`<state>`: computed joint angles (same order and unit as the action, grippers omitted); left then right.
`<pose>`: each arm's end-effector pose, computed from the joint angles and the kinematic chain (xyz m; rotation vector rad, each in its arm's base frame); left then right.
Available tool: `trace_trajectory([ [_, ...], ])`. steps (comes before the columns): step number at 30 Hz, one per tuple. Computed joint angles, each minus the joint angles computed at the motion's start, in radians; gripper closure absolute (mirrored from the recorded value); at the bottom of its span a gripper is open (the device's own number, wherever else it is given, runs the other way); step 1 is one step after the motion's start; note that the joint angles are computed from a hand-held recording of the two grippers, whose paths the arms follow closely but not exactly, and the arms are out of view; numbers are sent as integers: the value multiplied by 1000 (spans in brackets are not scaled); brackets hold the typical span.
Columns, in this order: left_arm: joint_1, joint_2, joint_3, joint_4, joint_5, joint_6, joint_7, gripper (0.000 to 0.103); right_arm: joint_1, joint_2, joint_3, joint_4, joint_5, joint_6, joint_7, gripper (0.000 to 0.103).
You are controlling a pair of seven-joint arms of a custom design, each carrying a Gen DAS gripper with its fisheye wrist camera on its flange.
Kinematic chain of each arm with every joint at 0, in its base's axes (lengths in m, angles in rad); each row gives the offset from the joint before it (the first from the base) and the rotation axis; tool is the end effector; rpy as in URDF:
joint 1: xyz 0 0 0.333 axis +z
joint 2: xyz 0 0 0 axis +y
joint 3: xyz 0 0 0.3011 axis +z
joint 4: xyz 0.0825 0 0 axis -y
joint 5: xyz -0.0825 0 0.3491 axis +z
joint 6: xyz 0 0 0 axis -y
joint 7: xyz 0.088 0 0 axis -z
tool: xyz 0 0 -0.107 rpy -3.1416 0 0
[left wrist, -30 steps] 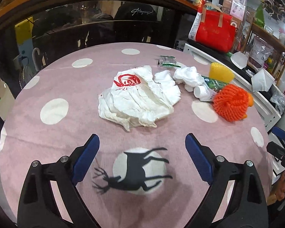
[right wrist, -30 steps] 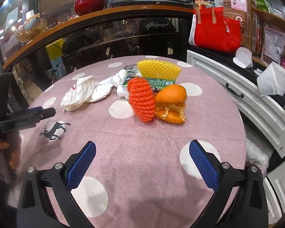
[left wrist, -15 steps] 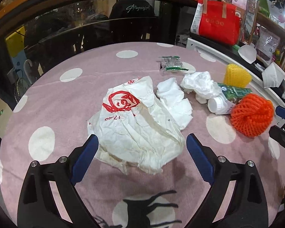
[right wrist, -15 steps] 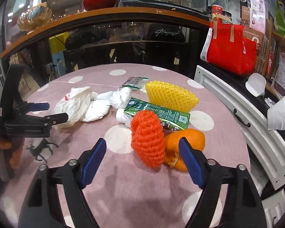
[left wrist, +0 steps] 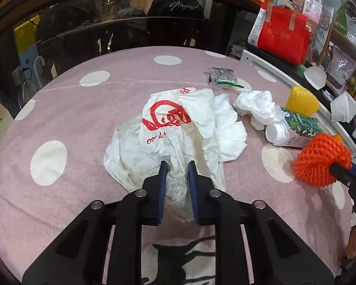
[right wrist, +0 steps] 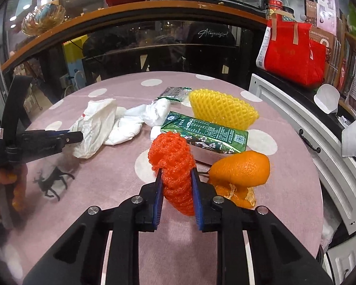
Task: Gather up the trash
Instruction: 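Grasp the orange mesh sleeve with the right tool while the left tool grasps the white red-print bag, then drop the orange sleeve into the black bin with the right tool while the left carries the bag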
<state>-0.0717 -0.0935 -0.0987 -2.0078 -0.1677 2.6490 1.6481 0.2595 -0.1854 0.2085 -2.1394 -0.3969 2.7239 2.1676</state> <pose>0.5400 -0.0904 0.5796 -1.7175 1.9635 -0.8521 0.4524 0.2528 0.5691 -1.8623 1.5488 -0.6475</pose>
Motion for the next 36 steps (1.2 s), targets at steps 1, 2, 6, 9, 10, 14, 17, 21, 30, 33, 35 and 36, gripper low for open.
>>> trace_trajectory([
  [1, 0, -14, 0, -14, -4, 11, 1, 88, 3, -10, -1, -9, 4, 6, -1, 81],
  [2, -2, -29, 1, -31, -9, 24, 1, 88, 6, -19, -3, -17, 15, 12, -8, 81],
  [6, -28, -104, 22, -100, -64, 66, 26, 88, 9, -73, 5, -62, 57, 35, -34, 81],
  [9, -60, -173, 44, -158, -98, 94, 40, 88, 0, -116, 24, -96, 77, 51, -44, 81],
  [10, -71, -191, 50, -172, -102, 100, 42, 88, -4, -128, 31, -104, 84, 52, -47, 81],
  [14, -116, -275, 64, -241, -93, 135, 40, 88, -8, -187, 47, -149, 132, 62, -74, 81],
  [17, -169, -321, 87, -277, -104, 143, 49, 88, -16, -236, 64, -187, 161, 65, -86, 81],
  [21, -230, -374, 100, -319, -110, 149, 54, 88, -28, -302, 79, -236, 207, 62, -98, 81],
  [30, -344, -425, 101, -368, -93, 175, 46, 88, -67, -446, 110, -342, 273, 38, -94, 81],
  [33, -386, -422, 109, -367, -103, 169, 58, 88, -79, -500, 113, -377, 292, 19, -87, 81],
  [35, -405, -422, 107, -368, -109, 170, 65, 88, -88, -542, 114, -404, 303, 7, -82, 81],
  [36, -416, -421, 107, -367, -113, 169, 70, 88, -97, -567, 115, -419, 306, -2, -76, 81],
])
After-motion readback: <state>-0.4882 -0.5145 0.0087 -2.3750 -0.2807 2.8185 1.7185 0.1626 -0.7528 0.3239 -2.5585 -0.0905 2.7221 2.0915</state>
